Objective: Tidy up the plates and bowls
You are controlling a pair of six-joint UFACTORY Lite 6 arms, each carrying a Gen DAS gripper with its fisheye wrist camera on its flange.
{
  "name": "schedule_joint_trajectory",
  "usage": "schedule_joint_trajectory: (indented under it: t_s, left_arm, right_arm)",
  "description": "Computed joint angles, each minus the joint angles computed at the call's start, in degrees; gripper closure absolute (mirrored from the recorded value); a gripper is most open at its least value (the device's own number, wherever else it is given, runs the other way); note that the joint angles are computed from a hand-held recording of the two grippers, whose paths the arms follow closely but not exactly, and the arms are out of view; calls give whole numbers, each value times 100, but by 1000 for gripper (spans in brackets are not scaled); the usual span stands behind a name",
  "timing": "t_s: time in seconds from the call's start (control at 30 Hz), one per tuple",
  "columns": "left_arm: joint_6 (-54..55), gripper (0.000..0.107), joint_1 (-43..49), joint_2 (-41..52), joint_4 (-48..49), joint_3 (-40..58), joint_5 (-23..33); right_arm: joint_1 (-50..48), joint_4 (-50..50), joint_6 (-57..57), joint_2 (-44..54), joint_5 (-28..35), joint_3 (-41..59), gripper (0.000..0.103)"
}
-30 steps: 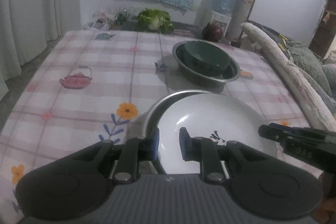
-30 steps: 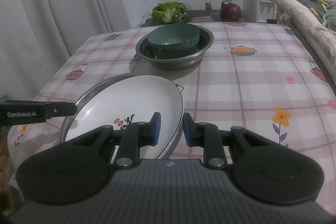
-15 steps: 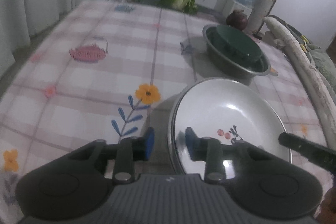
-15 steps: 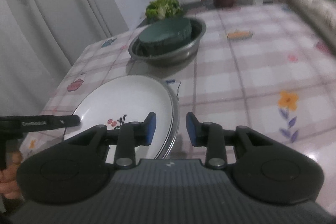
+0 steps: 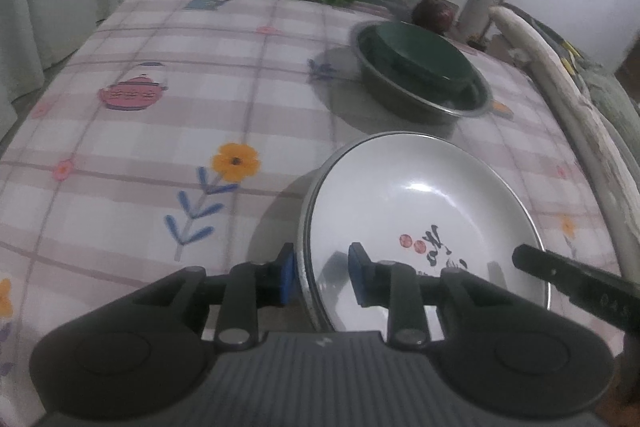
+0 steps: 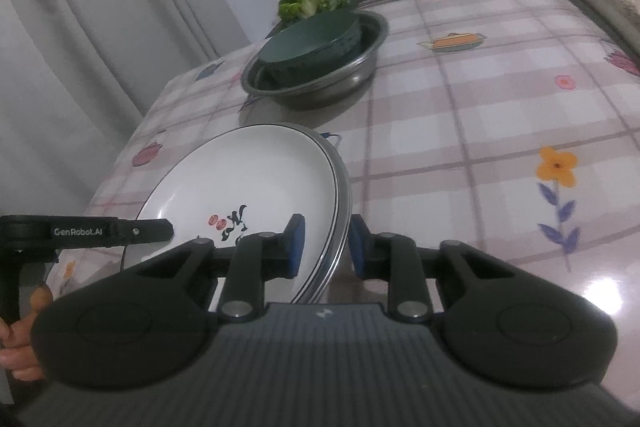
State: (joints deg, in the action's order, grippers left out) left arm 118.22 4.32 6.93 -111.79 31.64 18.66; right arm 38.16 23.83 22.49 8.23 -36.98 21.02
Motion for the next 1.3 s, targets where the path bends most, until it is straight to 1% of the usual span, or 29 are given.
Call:
schedule_joint_trajectory:
  t_s: [0.17,0.27,0.4,0.5,0.6,0.67,0.7,0.8,0.83,0.93,1.0,1.07,1.1,1.2,1.3]
  left_arm:
    - [-293,78,-543,-129,48,-72,-160]
    - [-282,77,-792,-192,-86,-123,-245]
    - [-204,75,-917,-211,-238,-151,-296]
    - [-442,75,-847,-182,60,-88,-262]
    - [-201,64,-854,-332,-189,-173,-313]
    - [157,59,-889,-453,-578,-251,-389]
    - [257,58,-896,-500,-677,-280,-425]
    - [229,56,-896,-617,-655,-331,-552]
    - [182,55,-888,-673,-603,-352,-588]
    - [210,51,-867,-890,-596,-440,-678]
    - [411,50,-884,-1072,-759,-516,-757]
    - [503,44,-878,-1221,-811,-561,-804]
    - [623,43,-880,-1272,-914,-573,-824]
    - [1193,42,-937,-1373,-1467,-552,-979]
    - [1061,39,-933,-1335,-1304,-434,-1028]
  right_arm:
    - [-224,129,-143,-534,76,-508,80]
    - [-361,180,-258,-787,142,-729,80]
    - [-488,98,-279,-914,162,-859,80]
    - [-302,510,-648,-907,196,-806,78]
    - [-111,984,-1068,-874,230,-711,77]
    - [-74,1070,-1146,-969,269,-738,73]
    - [-43,1203,-1266,-1040,312,-753,70]
    - [90,1764,-1778,-1285,382,-820,54]
    - [128,1935,-1944,-1383,395,-853,53]
    - [179,2373,-2405,-1778,505,-979,49]
    - [195,2705,-2790,-2037,583,-1025,48]
    - [196,3006,-3179,-2267,651,-1039,47]
    - [187,3121,-3340,-2360,682,-1033,46]
    - [84,3343,-3792,-2623,795,-972,44]
    - [-108,3286,-4023,-2752,960,-834,43]
